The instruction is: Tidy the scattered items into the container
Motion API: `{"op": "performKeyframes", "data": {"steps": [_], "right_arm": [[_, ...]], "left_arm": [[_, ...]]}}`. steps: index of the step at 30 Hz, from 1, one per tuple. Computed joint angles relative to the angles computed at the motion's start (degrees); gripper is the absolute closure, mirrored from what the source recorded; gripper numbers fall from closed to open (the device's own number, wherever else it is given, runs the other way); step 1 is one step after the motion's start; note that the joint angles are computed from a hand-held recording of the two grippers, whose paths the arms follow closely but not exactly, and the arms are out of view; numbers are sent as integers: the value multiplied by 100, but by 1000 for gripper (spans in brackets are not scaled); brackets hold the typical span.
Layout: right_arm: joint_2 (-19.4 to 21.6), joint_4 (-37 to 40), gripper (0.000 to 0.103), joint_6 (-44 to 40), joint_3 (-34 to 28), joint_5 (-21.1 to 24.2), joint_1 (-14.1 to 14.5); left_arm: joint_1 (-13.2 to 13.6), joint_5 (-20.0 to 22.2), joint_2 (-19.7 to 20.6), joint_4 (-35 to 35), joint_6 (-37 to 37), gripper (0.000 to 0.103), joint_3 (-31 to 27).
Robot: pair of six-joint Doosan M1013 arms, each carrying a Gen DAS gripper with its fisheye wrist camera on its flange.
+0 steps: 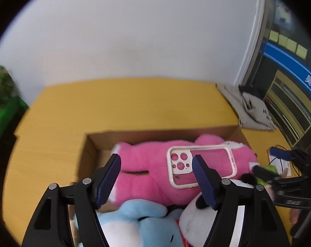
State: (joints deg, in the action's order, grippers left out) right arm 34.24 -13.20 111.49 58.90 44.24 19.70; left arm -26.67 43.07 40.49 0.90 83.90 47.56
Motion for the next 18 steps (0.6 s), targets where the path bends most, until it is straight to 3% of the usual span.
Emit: {"op": "performKeyframes", "data": {"steps": [2,4,7,10,12,18], "right_arm": [[-400,-774,1,727,544,-505,166],[-721,-1420,0,1390,1030,-863,341],[-1020,-1888,0,1853,1599,-1113,603],[-1198,-2428,0,2713,2083,-1150,823],[-1292,-2845,0,3417,2364,-1075,969],[-1460,-3220,0,3997,2757,-755,1227]], "left_arm": [[-63,-644,-417,435,-339,21,684],[-147,-1230,-844,881,-612,21,1435],[-314,-1769,-1335,1803,-1209,20,2387],[-477,-1886,-1646,2645,-2084,20,3045],[-526,-1882,-1807,2577,-2240,20,3366],[-658,-1726,-2053,2626,-2657,20,3872]]}}
